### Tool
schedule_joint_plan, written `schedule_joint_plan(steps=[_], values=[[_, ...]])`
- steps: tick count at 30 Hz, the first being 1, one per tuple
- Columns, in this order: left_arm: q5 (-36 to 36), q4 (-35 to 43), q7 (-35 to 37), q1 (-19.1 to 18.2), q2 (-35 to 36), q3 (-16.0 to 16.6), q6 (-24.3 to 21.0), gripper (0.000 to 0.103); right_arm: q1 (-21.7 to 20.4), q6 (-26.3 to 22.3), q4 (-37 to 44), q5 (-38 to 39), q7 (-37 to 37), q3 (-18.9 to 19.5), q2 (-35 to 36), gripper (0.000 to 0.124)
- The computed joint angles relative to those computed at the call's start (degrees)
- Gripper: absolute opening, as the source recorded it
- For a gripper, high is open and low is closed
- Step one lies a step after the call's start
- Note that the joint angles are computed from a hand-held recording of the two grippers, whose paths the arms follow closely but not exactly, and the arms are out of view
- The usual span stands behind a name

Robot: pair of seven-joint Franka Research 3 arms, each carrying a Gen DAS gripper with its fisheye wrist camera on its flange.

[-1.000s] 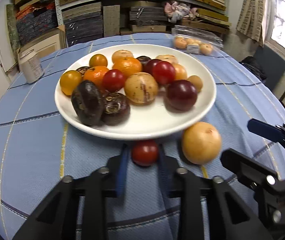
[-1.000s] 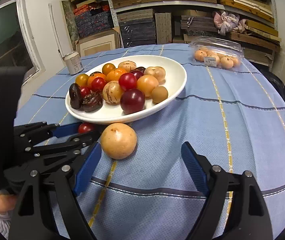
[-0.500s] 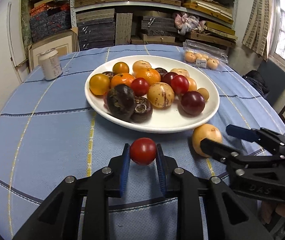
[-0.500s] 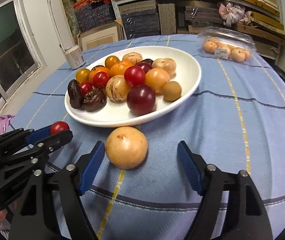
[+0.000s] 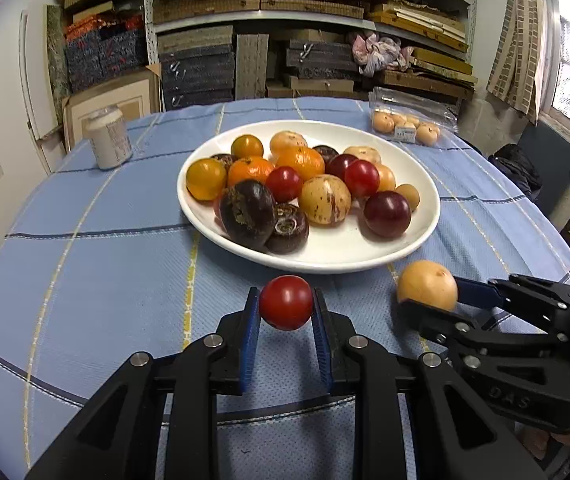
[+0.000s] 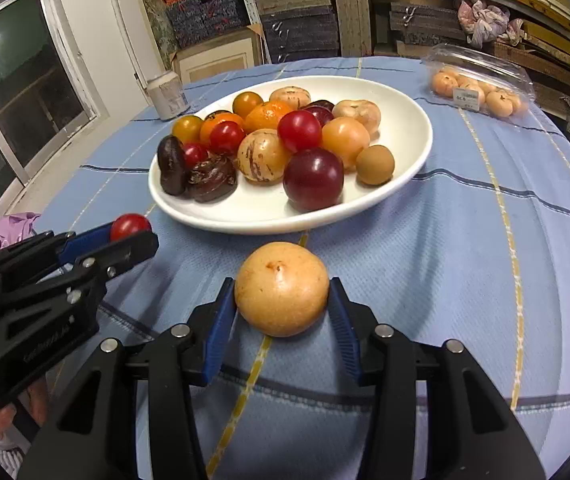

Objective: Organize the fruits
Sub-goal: 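Grasp the pale tan round fruit with the right gripper while the left holds the tomato, then lower the red tomato and tan fruit onto the plate and open both grippers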

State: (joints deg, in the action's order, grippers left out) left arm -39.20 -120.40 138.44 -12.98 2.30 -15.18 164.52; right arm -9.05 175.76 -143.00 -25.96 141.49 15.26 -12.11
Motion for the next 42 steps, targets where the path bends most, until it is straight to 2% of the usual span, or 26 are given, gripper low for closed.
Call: schedule_joint_plan(steps=[2,7,13,18,22,26,28,34,37,39,41,42], values=[[-1.10,-0.66,1.02,-0.11,-0.64,-0.15,1.08,0.025,-0.34,0.97,-1.29,0.08,0.49,0.28,-1.55,0.046],[-2.92,-2.06,2.70,-1.18,-1.98,0.26,3.82,0.025,-6.05,5.06,-5.12,1.63,2.89,5.13,-6.54,0.046],[-2.72,-1.08,2.44,-2.28,-1.93,0.88,6.09,0.025,-10.33,8.42,-8.50,6.34,2.94,8.67,-12.00,0.046],[5.02,3.03,-4.13,-1.81,0.82,0.33,6.23,0.025,-12.27,7.07,-5.25,9.40,-0.65,9.22,-10.78,0.046],[16.86,8.55,-13.90,-1.83,5.30,0.18,5.53,0.025,-18.75,4.91,1.42,9.69,-2.87,14.14,-6.22,0.046],[25.34,14.59,-21.92,-2.20,10.34,0.57,3.98,0.025,-25.58,2.86,8.45,3.71,0.05,19.32,-0.34,0.046],[27.89,17.74,-24.77,-1.92,12.88,0.37,2.66,0.025,-27.50,1.64,11.72,-0.39,2.32,20.65,3.07,0.046],[34.56,23.07,-30.06,-0.35,17.53,-1.57,0.35,0.026,-27.65,-0.72,17.61,-11.64,9.67,19.91,9.73,0.046],[36.48,24.47,-31.37,0.79,18.91,-3.13,-0.35,0.026,-26.18,-2.35,19.11,-17.04,12.97,18.25,11.12,0.046],[37.40,25.09,-31.79,1.22,19.56,-3.82,-0.78,0.026,-24.87,-2.79,19.46,-17.76,13.25,16.88,11.53,0.046],[38.75,25.02,-32.88,0.97,19.77,-3.68,-0.30,0.026,-23.51,-2.91,19.63,-17.95,13.36,15.49,11.91,0.047],[39.28,25.04,-33.40,0.94,19.84,-3.65,-0.17,0.028,-22.98,-3.04,19.67,-20.97,16.22,14.73,11.71,0.047]])
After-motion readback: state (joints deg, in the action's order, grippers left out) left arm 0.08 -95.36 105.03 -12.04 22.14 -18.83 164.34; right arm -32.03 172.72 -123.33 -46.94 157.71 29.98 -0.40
